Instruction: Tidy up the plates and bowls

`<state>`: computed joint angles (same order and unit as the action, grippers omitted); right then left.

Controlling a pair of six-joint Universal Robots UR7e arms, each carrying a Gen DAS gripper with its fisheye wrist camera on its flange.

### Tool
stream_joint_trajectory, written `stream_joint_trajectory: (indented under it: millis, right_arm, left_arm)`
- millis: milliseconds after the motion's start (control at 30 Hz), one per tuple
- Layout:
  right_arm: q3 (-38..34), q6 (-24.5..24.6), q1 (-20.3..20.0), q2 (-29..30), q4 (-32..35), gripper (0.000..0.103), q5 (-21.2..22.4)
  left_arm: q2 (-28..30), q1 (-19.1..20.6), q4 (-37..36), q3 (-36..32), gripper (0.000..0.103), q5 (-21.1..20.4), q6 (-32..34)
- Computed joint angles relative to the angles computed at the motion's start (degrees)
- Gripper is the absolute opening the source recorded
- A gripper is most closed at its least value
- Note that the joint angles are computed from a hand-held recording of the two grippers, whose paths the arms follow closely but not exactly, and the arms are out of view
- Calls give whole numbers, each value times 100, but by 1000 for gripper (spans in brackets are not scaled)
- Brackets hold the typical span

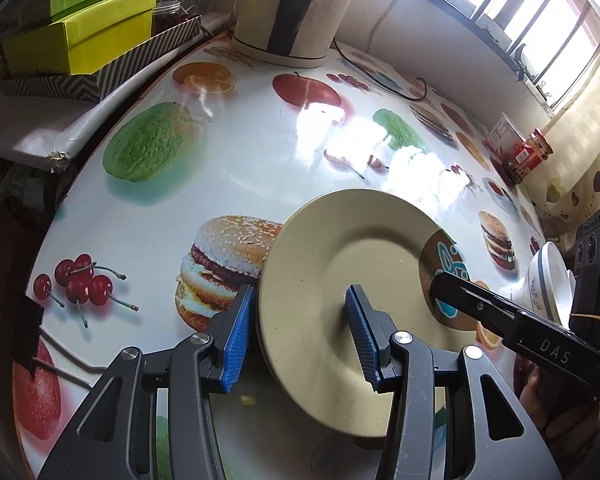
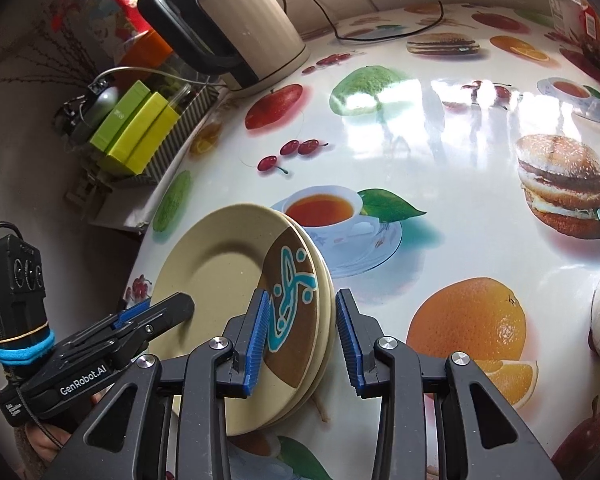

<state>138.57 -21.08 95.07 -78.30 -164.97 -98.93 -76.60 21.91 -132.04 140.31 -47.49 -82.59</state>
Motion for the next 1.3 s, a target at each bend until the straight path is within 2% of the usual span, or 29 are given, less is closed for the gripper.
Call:
stream_joint_trajectory:
  millis: [367,700,900,1000,1167,1300]
  right_arm:
    - [-290,55,-39,229,-128,34,-43]
    - [-357,108,-41,297,-240,35,-40]
    - [-301,89,0,275,-340,36,-116]
    - [-265,100,29,225,-382,46,-128]
    - [-138,37,173,100,-600,50,-298]
    - [8,-42,283,-72,-714,54,-447]
  left_arm:
    - [330,315,-193,-311,48,141,608]
    - [393,315,-93,-378,48,195,586]
    - [339,191,515,-470,48,236,205]
    - [300,36,1041,-546,48,335,-130]
    - [194,-239,1639,-635,48,395,-576]
    - [247,-564,2393,-817,48,479,-1051]
